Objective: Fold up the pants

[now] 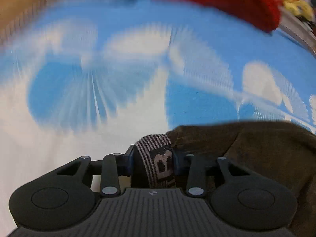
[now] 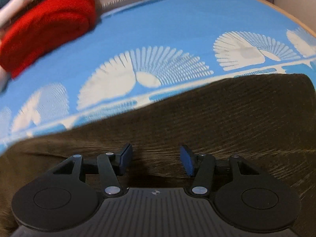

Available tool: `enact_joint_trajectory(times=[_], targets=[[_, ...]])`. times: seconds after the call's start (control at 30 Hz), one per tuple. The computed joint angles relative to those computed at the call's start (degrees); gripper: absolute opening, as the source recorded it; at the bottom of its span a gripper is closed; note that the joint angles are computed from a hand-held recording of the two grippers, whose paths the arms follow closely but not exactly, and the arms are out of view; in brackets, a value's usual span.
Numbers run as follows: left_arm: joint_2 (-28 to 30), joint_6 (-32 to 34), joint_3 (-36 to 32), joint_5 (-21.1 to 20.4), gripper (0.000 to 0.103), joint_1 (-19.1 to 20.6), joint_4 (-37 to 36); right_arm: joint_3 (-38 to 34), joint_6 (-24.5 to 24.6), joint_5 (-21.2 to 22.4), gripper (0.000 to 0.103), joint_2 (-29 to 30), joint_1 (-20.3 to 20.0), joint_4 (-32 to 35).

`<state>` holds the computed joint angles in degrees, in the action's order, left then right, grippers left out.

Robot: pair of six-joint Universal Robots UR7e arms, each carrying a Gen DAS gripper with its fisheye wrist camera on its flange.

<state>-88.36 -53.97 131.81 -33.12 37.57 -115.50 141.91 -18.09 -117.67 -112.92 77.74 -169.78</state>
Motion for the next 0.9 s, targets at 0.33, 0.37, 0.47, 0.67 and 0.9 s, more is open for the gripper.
enact_joint_trajectory(times=[0.33, 0.37, 0.47, 0.67, 0.9], targets=[[2.1, -7.3, -2.4, 2.7, 0.051, -0.4, 9.3, -1.2, 8.3, 4.5, 0.056, 4.5, -11.9, -20.0], [2.3, -7.3, -2.7, 2.5, 0.051, -0.4, 10.0, -1.9, 9.0, 3.7, 0.056, 5.1, -13.0, -20.8], [2.5, -6.8, -2.8, 1.4, 0.052, 0.5, 9.2, -4.2, 7.1, 1.2, 0.051, 7.7, -15.3, -20.9], [2.0, -5.0, -2.3, -0.1, 0.052, 0.9, 7.9, -10.5, -2.1, -6.9, 0.047, 19.0, -12.5, -31.3], [1.5, -2.7, -1.5, -1.8, 0.061, 1.4, 3.7, -16.0, -4.7, -3.3, 0.046, 21.2, -14.0, -29.1]])
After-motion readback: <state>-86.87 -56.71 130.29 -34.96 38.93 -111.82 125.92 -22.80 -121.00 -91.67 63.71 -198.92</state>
